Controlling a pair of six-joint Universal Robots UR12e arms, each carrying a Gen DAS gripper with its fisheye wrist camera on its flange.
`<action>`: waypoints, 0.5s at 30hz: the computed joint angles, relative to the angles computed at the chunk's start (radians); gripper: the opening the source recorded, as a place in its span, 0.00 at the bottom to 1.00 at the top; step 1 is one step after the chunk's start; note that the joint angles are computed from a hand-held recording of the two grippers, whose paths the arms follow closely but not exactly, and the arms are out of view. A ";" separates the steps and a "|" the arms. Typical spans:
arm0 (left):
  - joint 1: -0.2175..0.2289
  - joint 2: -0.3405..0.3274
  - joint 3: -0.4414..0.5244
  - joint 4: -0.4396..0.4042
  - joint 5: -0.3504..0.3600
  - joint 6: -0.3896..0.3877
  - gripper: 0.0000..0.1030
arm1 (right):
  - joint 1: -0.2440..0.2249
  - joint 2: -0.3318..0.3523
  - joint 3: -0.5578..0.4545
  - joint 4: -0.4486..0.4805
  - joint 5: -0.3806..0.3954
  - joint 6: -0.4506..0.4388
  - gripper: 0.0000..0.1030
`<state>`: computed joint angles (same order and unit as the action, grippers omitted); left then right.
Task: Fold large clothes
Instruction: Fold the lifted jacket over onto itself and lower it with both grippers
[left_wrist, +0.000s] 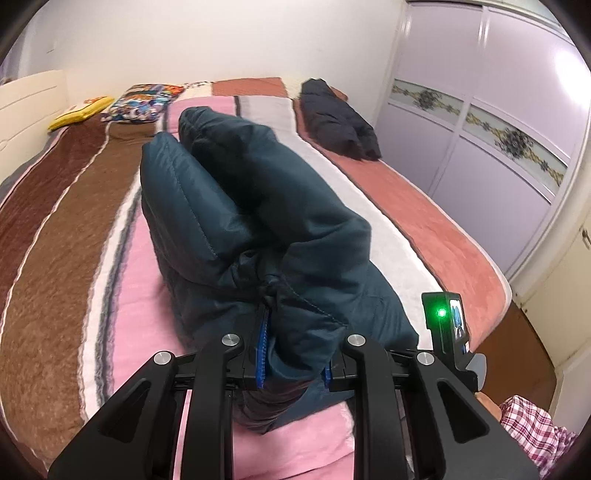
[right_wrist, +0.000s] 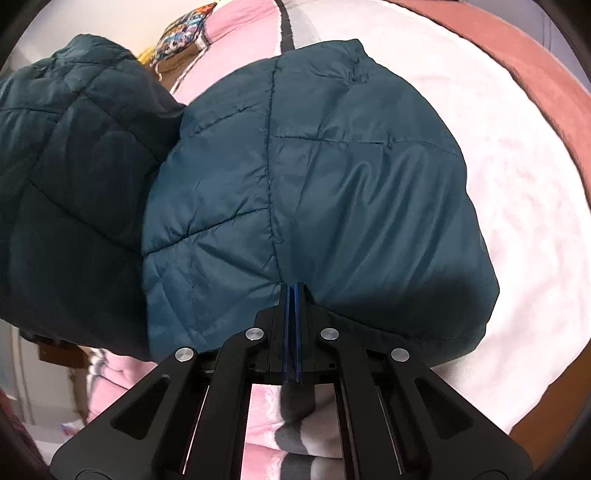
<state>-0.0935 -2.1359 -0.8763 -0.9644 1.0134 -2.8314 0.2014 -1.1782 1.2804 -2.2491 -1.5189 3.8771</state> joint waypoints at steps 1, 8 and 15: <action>-0.005 -0.003 0.006 -0.011 0.000 0.008 0.21 | -0.004 -0.010 0.017 -0.027 0.013 0.012 0.03; -0.038 -0.022 0.034 -0.065 0.008 0.060 0.20 | -0.039 -0.096 0.155 -0.205 0.054 0.151 0.05; -0.073 -0.047 0.061 -0.136 0.026 0.129 0.21 | -0.069 -0.129 0.231 -0.271 0.121 0.224 0.05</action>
<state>-0.1663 -2.1828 -0.8156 -1.1000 1.0392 -2.7025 0.1323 -1.3071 1.5115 -2.5199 -1.3978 4.1010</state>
